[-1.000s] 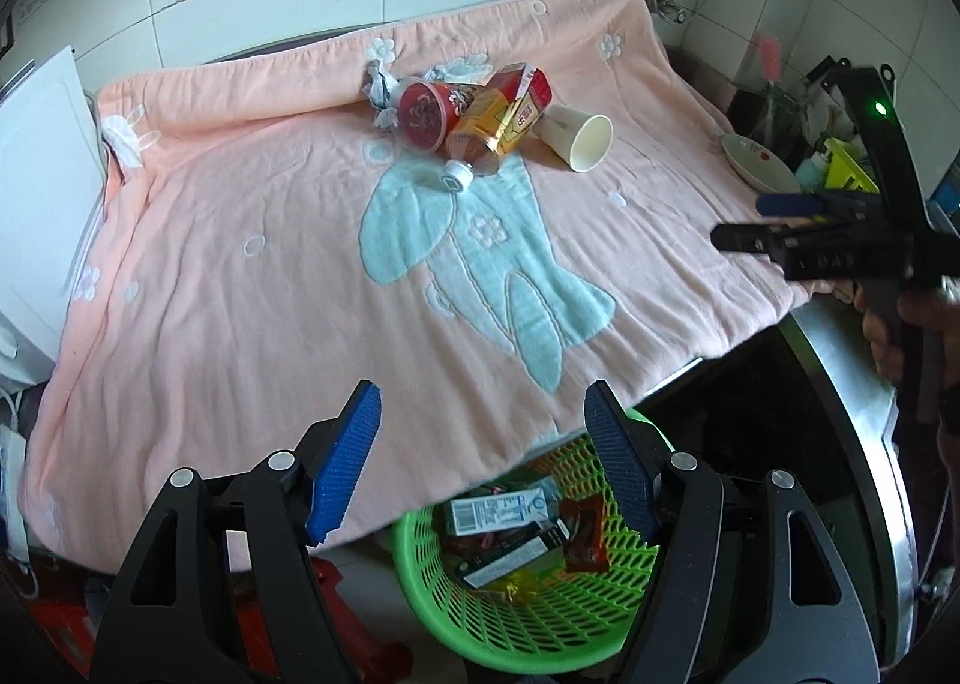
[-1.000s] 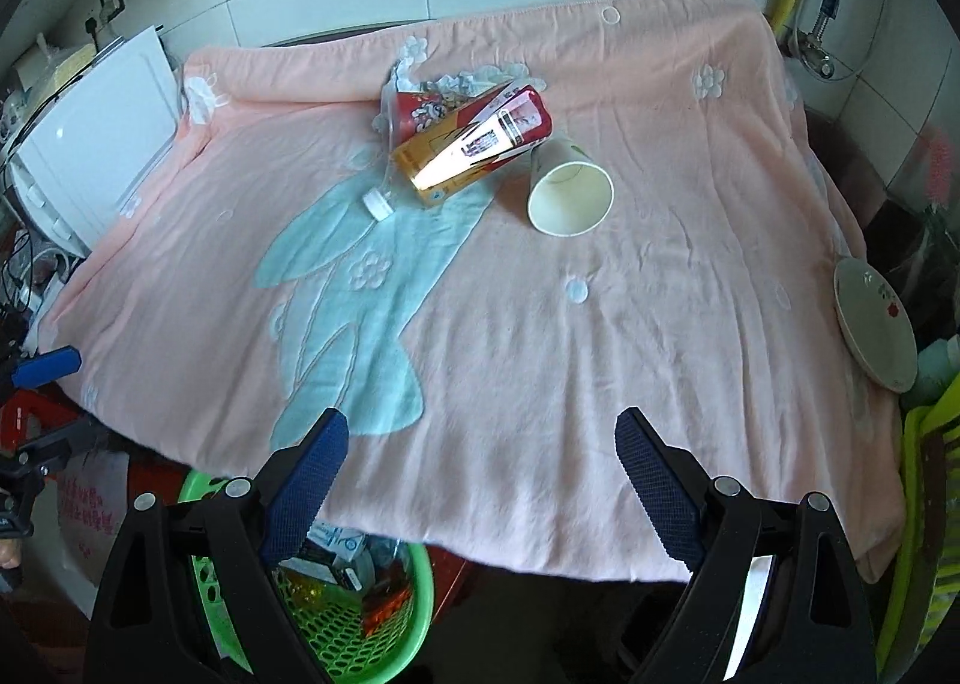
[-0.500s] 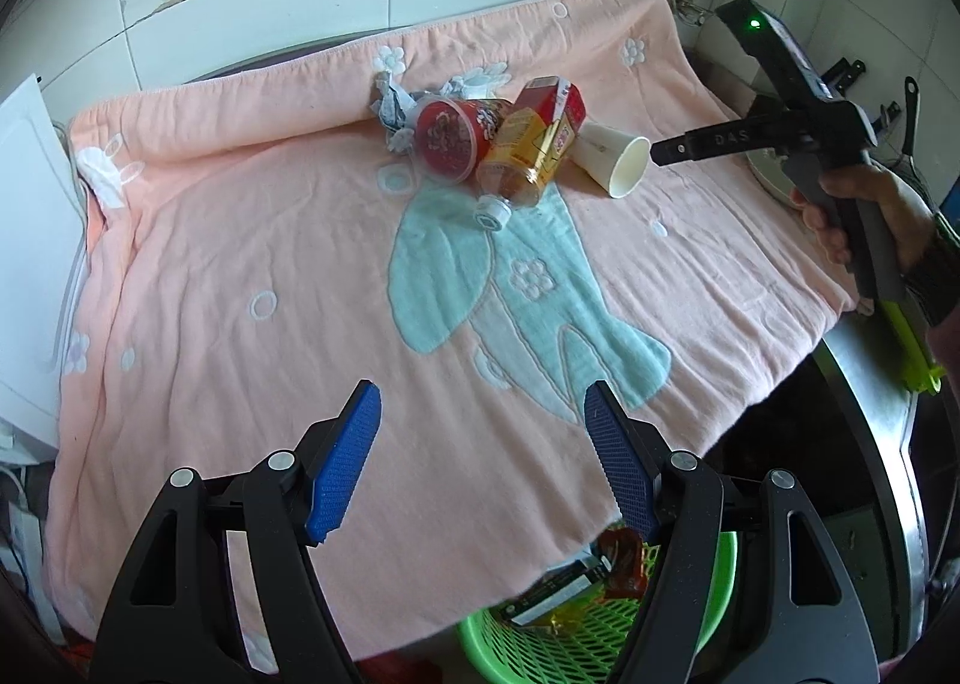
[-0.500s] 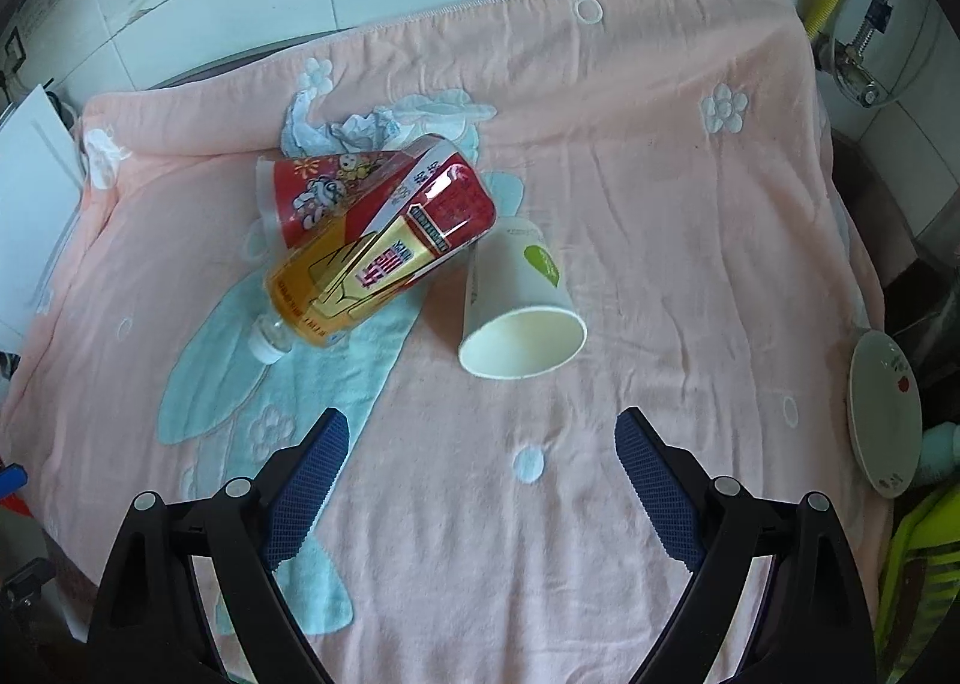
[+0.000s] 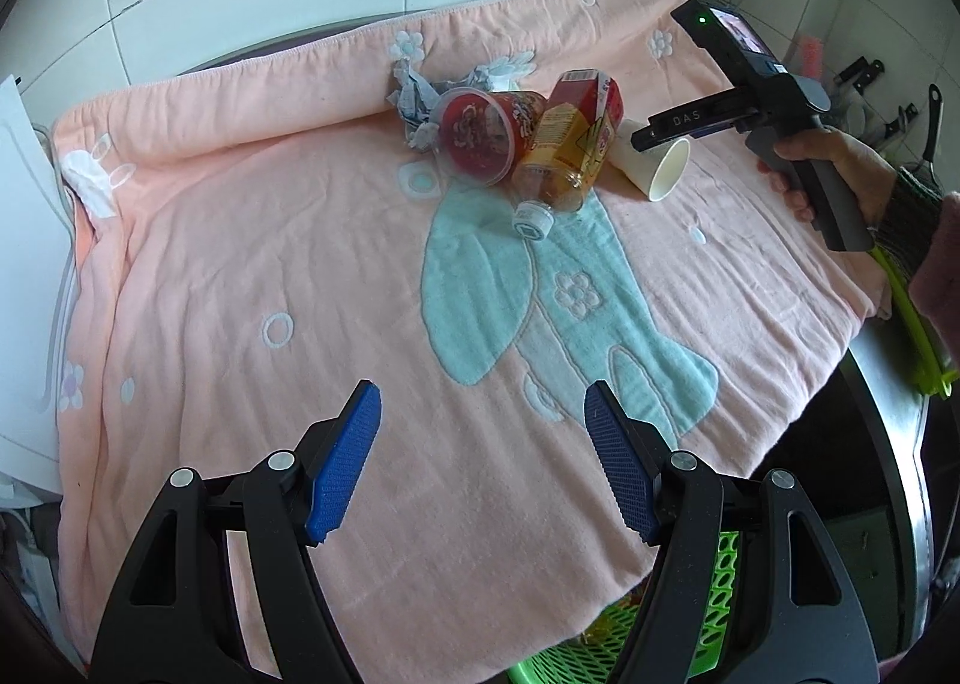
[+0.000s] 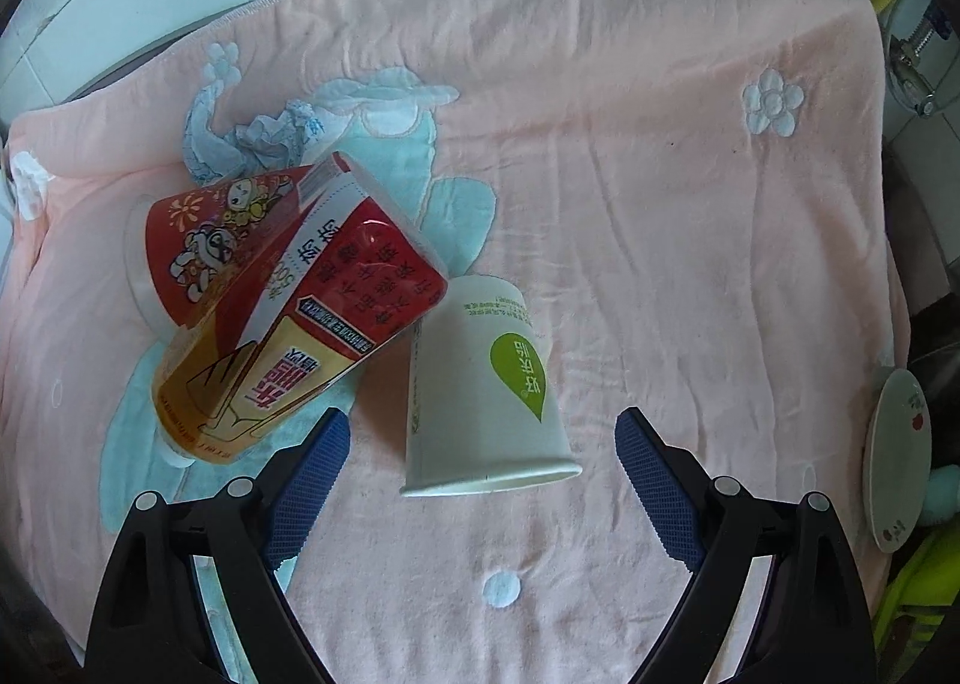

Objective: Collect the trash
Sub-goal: 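Close the right tool on the white paper cup, then lift the paper cup with the right tool while the left tool reaches toward the red cup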

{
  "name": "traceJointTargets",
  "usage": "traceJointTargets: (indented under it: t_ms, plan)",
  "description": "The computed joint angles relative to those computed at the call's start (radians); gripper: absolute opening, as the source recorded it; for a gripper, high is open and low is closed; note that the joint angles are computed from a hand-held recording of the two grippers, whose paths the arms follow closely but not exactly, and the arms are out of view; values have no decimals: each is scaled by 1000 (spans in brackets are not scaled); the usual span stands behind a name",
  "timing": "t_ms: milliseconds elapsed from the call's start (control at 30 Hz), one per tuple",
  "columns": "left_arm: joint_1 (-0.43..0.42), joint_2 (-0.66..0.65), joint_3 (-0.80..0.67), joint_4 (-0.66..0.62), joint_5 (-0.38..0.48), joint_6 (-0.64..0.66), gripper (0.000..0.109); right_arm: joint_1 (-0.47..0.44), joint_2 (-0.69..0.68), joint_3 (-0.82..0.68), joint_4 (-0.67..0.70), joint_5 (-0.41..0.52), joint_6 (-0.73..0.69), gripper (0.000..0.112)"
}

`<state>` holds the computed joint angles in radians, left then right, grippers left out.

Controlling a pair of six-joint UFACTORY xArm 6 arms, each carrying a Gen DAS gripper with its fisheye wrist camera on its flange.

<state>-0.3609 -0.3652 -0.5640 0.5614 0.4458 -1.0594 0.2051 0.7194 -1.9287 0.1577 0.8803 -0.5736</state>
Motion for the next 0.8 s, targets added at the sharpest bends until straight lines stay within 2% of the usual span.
traceJointTargets:
  t_ms: [100,167,233,333,500,800]
  plan:
    - [16,21,-11,-17,-15,27,70,-6,56,-81,27,58,0,87]
    - [22,36,-22,-17,-24,39,70,-5,79,-106,14,62,11,86]
    - [25,53,-35,-16,-27,48,70,-5,107,-146,13,89,17,81]
    - [30,75,-53,-20,-31,63,70,-6,125,-166,13,106,20,67]
    - [49,131,-100,-16,-57,86,70,-18,72,-80,32,77,3,60]
    - [65,297,-285,26,-91,153,70,-67,-113,182,55,3,-49,59]
